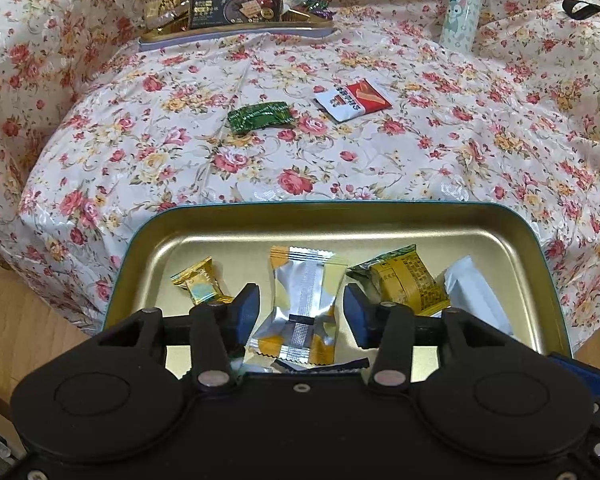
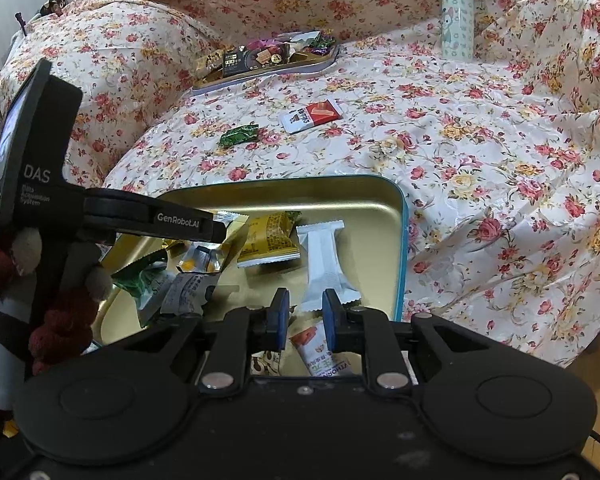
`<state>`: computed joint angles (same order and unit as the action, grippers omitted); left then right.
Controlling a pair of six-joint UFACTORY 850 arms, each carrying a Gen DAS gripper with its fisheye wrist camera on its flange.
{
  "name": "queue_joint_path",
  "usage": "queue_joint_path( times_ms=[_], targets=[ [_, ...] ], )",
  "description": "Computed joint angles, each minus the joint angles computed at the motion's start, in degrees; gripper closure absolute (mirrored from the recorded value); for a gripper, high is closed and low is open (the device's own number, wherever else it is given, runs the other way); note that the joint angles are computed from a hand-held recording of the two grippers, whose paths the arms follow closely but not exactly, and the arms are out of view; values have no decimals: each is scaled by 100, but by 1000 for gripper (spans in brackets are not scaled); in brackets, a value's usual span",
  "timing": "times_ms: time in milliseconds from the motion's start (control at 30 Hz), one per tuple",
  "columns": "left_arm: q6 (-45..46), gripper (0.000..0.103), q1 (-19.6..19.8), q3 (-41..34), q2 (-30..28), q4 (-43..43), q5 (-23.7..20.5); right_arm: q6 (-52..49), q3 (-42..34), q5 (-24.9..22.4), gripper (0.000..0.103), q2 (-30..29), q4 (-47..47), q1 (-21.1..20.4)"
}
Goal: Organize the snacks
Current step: 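Open the left tool to drop the silver packet into the tin while the right tool releases the white bar, then move both open tools back toward the green candy and red packet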
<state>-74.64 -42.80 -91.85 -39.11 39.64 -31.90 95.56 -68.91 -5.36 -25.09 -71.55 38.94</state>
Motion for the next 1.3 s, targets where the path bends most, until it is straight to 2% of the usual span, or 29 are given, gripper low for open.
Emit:
queue_joint_path(
  times_ms=[233,567,700,833,967,1067,1133,1300],
  targets=[
    [-893,49,-139,275,218,999,-135,257,11,15,83,7,-282,6],
    [-2626,43,-324,908,610,2856,-535,1415,69,-1,83,61,-1508,9],
    [-3137,43,-425,1177,750,3431,-789,1521,74,7,82,64,-1637,9],
    [-3563,38,-567,1398,827,4008,-1176,1390,63,19,82,51,-1527,17],
    [-3811,38,-692,1542,857,4391,-1465,1025,22,43,79,29,-1200,20],
    [-3803,38,-735,1567,856,4525,-1527,1231,-17,32,75,17,-1412,18],
    [-3888,38,-742,1590,869,4625,-1542,1493,-54,38,68,6,-1666,4],
    [-3944,38,-752,1651,901,4644,-1488,1765,-208,-25,64,-53,-1982,-17]
  ],
)
